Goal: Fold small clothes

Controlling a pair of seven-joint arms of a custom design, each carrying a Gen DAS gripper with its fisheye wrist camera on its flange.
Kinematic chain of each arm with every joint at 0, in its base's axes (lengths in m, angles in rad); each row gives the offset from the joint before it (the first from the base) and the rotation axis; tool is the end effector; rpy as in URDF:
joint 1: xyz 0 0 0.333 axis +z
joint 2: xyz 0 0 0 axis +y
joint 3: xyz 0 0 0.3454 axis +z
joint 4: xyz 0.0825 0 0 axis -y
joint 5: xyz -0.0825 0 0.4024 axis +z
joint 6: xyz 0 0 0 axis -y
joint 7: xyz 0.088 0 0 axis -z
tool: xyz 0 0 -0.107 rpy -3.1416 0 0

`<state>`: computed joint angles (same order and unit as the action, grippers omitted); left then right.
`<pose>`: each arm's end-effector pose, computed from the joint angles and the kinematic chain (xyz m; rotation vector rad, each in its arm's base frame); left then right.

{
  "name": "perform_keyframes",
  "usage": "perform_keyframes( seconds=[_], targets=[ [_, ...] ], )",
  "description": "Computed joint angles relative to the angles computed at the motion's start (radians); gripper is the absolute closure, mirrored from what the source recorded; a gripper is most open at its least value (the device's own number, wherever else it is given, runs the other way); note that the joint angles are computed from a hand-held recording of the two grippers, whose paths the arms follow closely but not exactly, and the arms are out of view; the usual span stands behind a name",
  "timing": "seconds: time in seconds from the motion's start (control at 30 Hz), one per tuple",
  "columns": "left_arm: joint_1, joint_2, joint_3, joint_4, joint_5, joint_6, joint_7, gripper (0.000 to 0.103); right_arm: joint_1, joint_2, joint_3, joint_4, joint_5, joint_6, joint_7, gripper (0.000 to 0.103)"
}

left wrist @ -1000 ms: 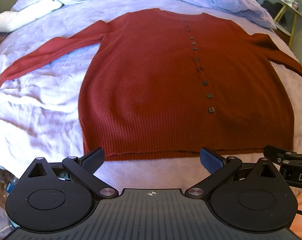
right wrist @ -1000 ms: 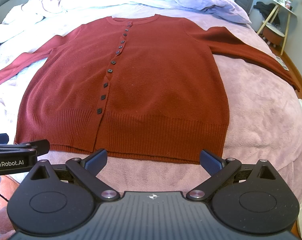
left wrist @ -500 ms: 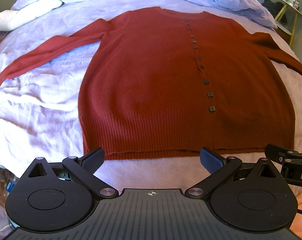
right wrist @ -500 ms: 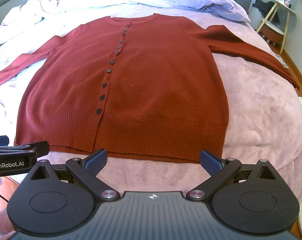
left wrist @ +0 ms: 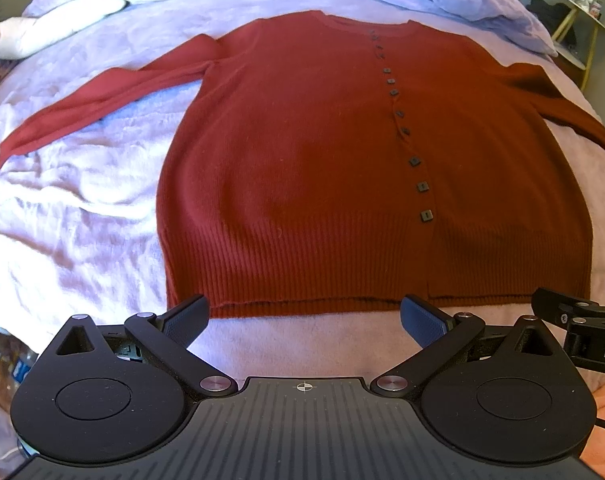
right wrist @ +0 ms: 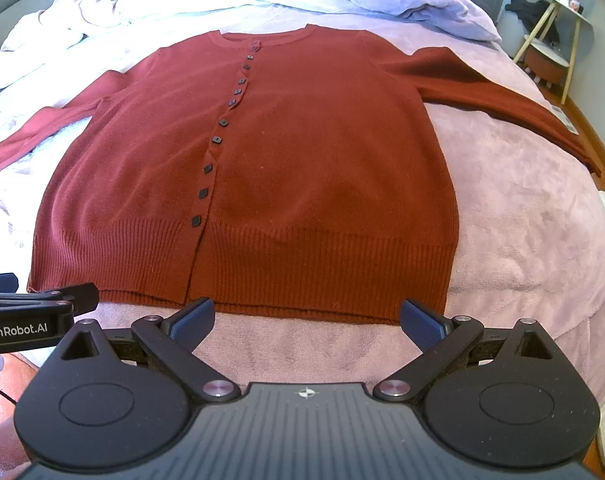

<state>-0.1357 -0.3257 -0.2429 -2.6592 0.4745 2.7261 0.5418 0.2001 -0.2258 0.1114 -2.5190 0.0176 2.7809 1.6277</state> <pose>0.3988 -0.1764 0.3947 -2.1536 1.6780 -0.4566 0.4640 0.1497 0.4300 -2.1432 1.6767 -0.3991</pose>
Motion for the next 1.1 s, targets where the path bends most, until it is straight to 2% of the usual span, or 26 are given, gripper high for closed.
perform_keyframes(
  seconds=[1.1],
  targets=[
    [-0.003,0.003,0.003,-0.004,-0.010,0.000,0.008,0.000,0.008,0.002,-0.008,0.006,0.031,-0.014,-0.021,0.004]
  ],
)
